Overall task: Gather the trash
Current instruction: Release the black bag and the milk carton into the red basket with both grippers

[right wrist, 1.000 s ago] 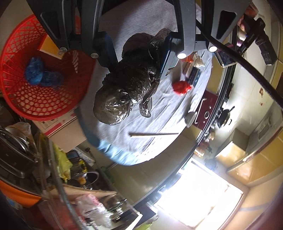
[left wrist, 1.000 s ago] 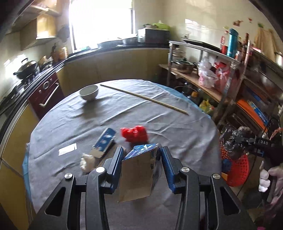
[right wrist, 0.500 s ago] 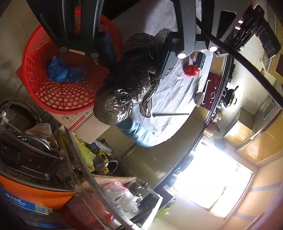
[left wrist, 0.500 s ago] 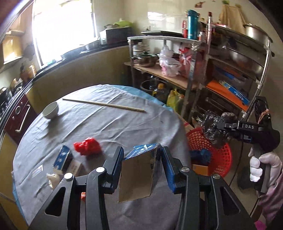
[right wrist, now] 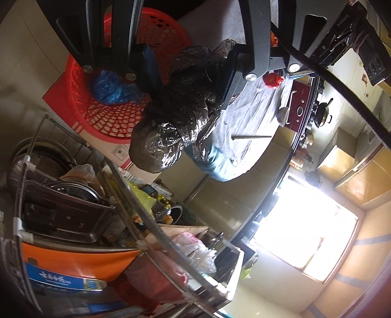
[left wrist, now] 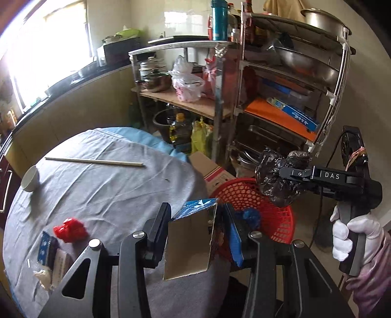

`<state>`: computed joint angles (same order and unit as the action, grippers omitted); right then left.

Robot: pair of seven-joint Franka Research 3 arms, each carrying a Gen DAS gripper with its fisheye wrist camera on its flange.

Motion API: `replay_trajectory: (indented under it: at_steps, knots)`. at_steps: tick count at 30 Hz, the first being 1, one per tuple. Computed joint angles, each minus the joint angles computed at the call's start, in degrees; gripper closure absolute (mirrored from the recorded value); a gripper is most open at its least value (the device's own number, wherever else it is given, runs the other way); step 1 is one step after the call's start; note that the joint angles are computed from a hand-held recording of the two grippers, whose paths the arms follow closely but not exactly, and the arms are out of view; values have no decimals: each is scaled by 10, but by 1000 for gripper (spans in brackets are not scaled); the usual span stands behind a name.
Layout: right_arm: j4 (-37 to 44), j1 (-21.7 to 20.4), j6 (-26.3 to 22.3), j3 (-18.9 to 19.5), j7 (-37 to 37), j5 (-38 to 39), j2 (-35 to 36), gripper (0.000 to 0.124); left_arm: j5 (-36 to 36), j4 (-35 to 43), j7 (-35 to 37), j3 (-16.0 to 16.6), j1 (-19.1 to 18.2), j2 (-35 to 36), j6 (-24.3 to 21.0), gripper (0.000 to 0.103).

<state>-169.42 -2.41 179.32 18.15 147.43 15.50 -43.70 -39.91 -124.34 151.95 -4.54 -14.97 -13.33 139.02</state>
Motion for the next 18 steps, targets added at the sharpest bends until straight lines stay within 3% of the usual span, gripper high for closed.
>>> replay_trajectory:
  at_steps: [9, 12, 16, 18]
  knots:
    - [-34, -12, -58, -3, 14, -15, -60, 74, 21, 17, -26, -32, -16, 31, -32, 57]
    - [-35, -10, -78, -9, 15, -28, -68, 71, 33, 10, -28, -42, -21, 31, -24, 56]
    - [-35, 3, -88, -31, 14, -32, -69, 65, 41, 1, -26, -45, -28, 29, -16, 42]
    - [-34, 10, -85, -39, 10, -32, -66, 65, 39, 0, -25, -42, -29, 29, -12, 42]
